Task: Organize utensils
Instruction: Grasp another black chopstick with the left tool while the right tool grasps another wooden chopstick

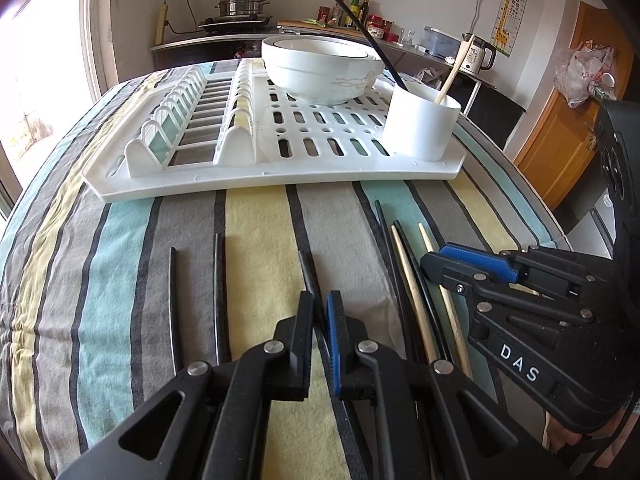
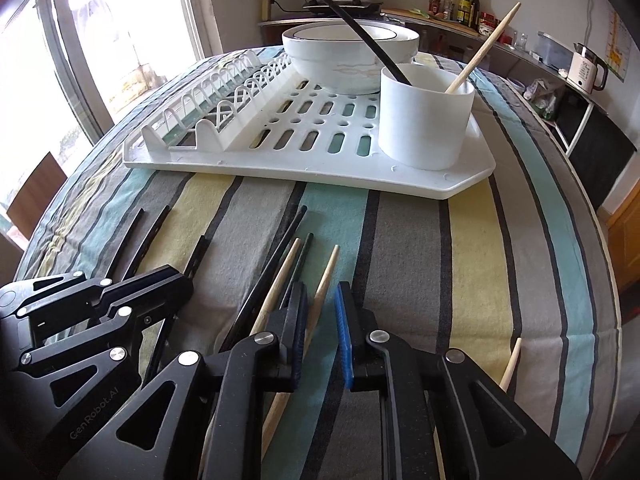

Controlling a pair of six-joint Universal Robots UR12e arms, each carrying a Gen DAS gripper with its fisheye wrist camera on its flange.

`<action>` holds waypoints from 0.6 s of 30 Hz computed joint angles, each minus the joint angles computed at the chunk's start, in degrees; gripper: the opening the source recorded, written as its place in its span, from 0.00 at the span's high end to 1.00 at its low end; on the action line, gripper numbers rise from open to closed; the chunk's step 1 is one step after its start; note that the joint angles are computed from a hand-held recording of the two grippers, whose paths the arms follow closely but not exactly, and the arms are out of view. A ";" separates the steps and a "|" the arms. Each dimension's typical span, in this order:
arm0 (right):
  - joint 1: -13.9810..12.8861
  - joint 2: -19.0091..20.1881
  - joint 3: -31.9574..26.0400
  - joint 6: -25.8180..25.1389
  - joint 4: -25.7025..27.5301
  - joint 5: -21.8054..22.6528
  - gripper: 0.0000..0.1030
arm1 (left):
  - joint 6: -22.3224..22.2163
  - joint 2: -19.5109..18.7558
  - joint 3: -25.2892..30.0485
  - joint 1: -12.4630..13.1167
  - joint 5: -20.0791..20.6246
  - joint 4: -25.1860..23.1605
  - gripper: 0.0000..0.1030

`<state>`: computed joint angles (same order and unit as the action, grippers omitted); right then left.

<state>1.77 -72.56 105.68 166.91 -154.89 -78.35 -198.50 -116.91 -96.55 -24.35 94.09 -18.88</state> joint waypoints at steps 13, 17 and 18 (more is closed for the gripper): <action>-2.77 -1.13 0.68 0.80 0.49 9.04 0.95 | -0.60 0.42 0.54 0.49 -2.31 -1.44 0.94; -3.76 -1.75 0.97 1.07 0.12 11.63 0.95 | -0.28 1.05 0.35 0.36 -2.81 -0.47 0.94; -4.02 -1.95 1.09 1.19 -0.05 12.38 0.95 | -0.18 1.22 0.31 0.32 -2.87 -0.24 0.94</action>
<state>-2.25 -74.51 106.77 168.10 -154.94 -65.97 -198.68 -115.69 -96.24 -24.02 91.22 -19.12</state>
